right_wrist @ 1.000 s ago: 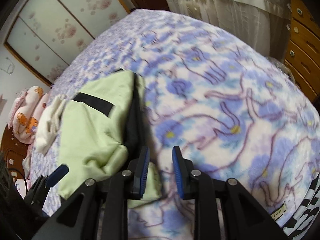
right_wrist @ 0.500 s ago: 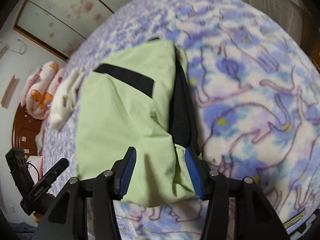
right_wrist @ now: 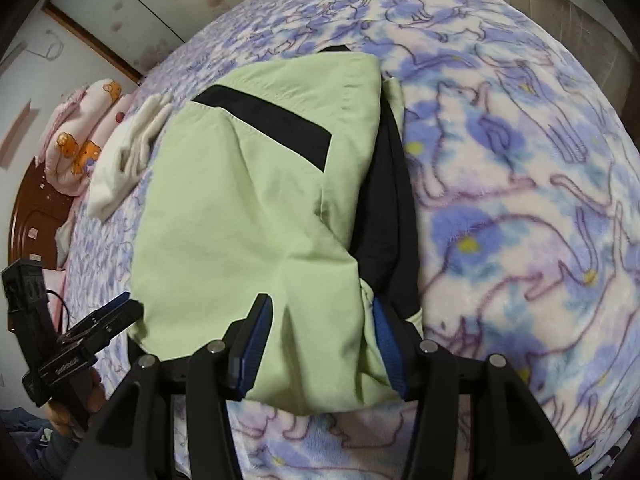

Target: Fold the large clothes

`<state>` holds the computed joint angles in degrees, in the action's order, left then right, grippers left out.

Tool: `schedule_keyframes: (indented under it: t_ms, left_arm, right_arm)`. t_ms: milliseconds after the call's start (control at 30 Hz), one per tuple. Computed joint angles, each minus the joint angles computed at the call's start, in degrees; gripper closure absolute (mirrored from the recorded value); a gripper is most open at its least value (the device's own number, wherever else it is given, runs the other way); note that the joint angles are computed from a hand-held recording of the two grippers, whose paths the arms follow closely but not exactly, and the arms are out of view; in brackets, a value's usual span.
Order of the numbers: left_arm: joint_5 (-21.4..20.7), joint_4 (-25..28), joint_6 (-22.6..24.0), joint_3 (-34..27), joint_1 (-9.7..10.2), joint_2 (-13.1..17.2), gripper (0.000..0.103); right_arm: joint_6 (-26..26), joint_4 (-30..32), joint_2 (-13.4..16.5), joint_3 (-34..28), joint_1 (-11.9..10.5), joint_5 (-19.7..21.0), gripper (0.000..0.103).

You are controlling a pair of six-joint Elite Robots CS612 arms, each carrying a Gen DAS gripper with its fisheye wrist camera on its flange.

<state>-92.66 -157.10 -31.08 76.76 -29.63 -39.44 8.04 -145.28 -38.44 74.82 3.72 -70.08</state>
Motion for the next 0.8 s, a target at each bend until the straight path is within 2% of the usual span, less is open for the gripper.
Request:
schedule_keyframes:
  t_ms: [33,100,200,267,367,467,600,667,733,800]
  left_arm:
    - [-0.16,0.22,0.01,-0.07,-0.03,0.01,0.020]
    - [-0.23,0.48,0.30,-0.11,-0.14,-0.04,0.020]
    - [0.53,0.49,1.35,0.12,-0.51,-0.34,0.020]
    - [1.00,0.21,1.84,0.41,-0.74,-0.61,0.020]
    - [1.06,-1.23,2.50,1.06,-1.10,-1.05,0.020]
    - [1.15,-1.69,4.00,1.56,-1.58,-1.13,0.020]
    - [2.73,1.15,6.63,0.95,-2.47,-0.26,0.020]
    - [2.88,1.54,7.08,1.03,-2.68,-0.21,0.020]
    - [2.79,1.73,7.44,1.07,-2.60,-0.43,0.020]
    - [0.84,2.86,7.24,0.55,-1.94,-0.54,0.020]
  right_arm:
    - [-0.40,0.47,0.09,-0.25,0.18,-0.98,0.061]
    - [-1.97,0.33,0.00,-0.26,0.61,-2.64,0.079]
    - [-3.41,-5.06,-1.30,1.99,0.85,-2.14,0.090]
    - [-3.05,-8.78,-2.26,3.74,0.63,-1.06,0.091]
    - [-0.51,-17.12,-4.03,7.89,-0.65,3.83,0.091]
    - [0.32,-20.57,-4.40,9.97,-1.07,4.02,0.092]
    - [1.06,-15.82,-1.83,8.64,-1.08,-0.36,0.092]
    - [3.02,-15.54,-0.72,8.31,-1.69,0.67,0.092]
    - [3.28,-15.10,-1.15,8.33,-1.64,0.68,0.090]
    - [2.36,-13.67,-2.01,7.97,-1.47,0.21,0.086]
